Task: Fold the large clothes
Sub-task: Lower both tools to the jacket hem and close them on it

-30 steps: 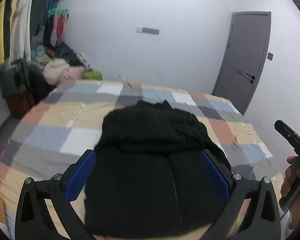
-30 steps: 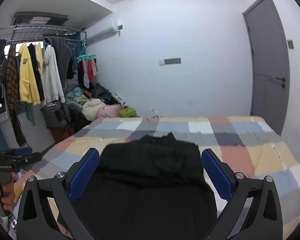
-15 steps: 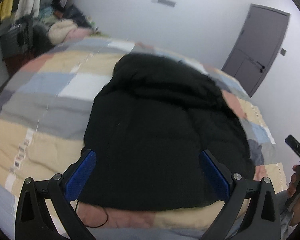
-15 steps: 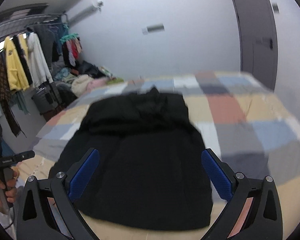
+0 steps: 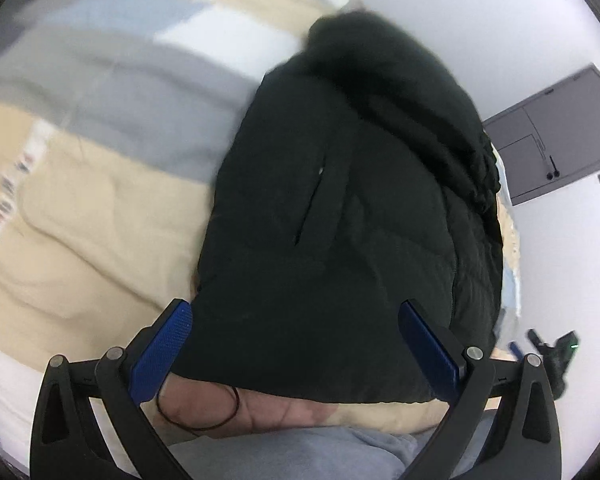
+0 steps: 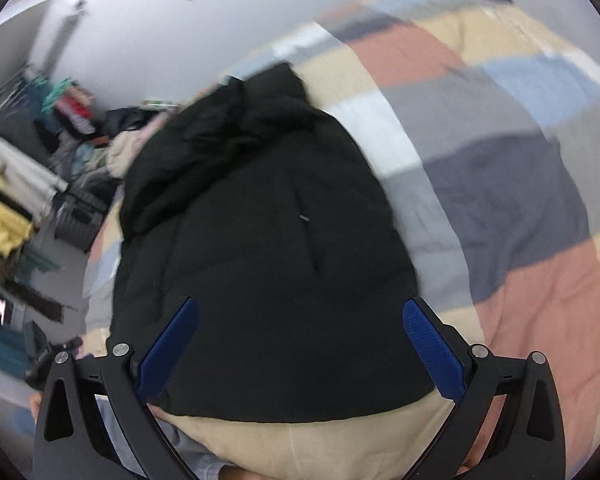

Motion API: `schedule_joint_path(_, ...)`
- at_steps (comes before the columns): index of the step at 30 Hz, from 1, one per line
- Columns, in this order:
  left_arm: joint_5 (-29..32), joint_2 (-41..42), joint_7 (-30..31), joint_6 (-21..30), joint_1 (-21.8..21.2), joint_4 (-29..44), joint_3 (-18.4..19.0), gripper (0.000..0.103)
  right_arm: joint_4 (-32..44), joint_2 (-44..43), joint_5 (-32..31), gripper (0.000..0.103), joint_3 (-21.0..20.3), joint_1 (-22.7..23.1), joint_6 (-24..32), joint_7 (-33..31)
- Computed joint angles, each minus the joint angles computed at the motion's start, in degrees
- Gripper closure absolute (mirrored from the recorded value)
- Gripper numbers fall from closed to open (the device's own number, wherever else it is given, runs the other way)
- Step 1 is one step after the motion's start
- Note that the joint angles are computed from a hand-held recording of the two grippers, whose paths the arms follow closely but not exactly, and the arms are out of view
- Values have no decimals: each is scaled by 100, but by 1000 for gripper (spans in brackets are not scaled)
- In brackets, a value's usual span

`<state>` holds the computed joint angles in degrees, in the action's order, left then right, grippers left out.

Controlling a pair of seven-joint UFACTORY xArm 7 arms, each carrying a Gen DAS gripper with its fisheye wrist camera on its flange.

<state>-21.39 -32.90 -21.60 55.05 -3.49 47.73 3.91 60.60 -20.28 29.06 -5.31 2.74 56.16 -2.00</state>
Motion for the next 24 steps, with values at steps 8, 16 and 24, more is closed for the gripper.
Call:
schedule_joint_path(8,-720,290,-20,145,107,-239,415,1,109,499,-60,0,-71,-301,414,547)
schedule_joint_path(16,-1323,360,125,205,309,-510,627,1,278,945,678,0,-135,-436,1139,250)
schedule_joint_path(24,-1358,913,439,495,411,-134,543,2,250,866,1581,0,-153,-495,1276,-455)
